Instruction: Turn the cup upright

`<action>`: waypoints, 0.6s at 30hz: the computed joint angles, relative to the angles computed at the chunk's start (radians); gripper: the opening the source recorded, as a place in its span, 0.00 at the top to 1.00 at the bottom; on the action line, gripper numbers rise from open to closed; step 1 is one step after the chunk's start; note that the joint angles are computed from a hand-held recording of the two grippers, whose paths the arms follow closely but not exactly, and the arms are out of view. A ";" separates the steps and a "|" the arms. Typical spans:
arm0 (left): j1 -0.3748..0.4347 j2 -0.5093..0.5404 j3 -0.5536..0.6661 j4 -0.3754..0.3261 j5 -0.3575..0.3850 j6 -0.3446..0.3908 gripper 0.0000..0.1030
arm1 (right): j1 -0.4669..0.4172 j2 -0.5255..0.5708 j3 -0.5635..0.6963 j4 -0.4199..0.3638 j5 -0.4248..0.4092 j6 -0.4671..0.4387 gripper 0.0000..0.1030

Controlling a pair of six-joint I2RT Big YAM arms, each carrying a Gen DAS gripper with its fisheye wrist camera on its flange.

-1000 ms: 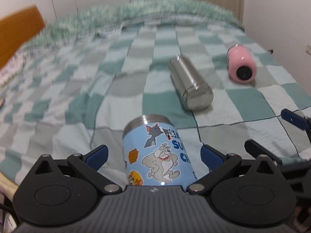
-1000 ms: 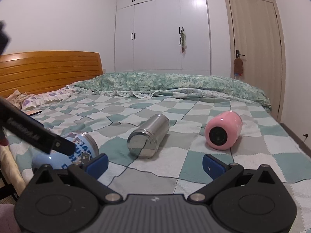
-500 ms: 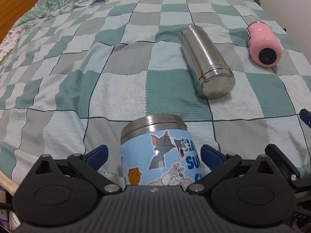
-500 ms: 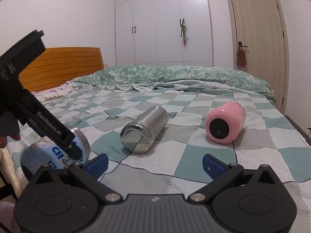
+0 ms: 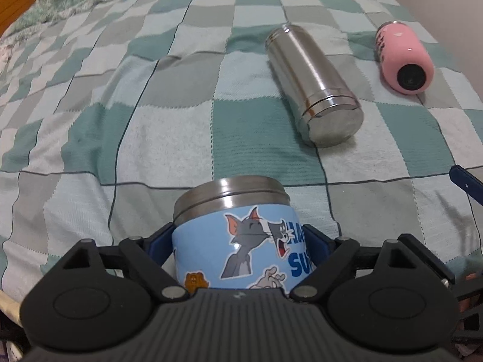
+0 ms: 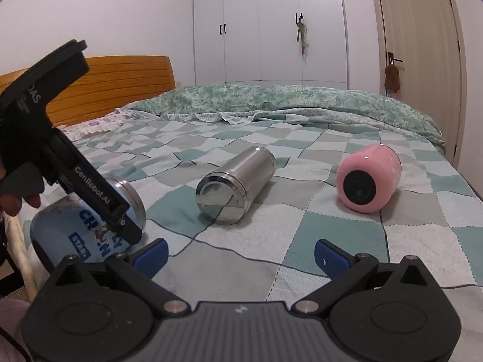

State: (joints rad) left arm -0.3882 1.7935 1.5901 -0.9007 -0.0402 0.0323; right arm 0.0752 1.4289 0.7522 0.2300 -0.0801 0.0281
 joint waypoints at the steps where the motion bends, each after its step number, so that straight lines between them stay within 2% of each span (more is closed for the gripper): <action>1: 0.003 -0.010 -0.014 0.017 0.011 -0.001 0.14 | -0.001 0.001 0.001 0.002 0.000 0.000 0.00; 13: 0.052 -0.245 -0.259 0.294 0.164 -0.017 0.17 | 0.015 -0.047 -0.085 0.157 0.017 0.014 0.00; 18: 0.047 -0.339 -0.375 0.496 0.171 0.007 0.17 | 0.031 -0.072 -0.125 0.219 0.053 0.023 0.00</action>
State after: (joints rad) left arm -0.3415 1.4548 1.2146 -0.4050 0.1312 0.0395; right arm 0.1059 1.3567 0.6270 0.4492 -0.0267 0.0512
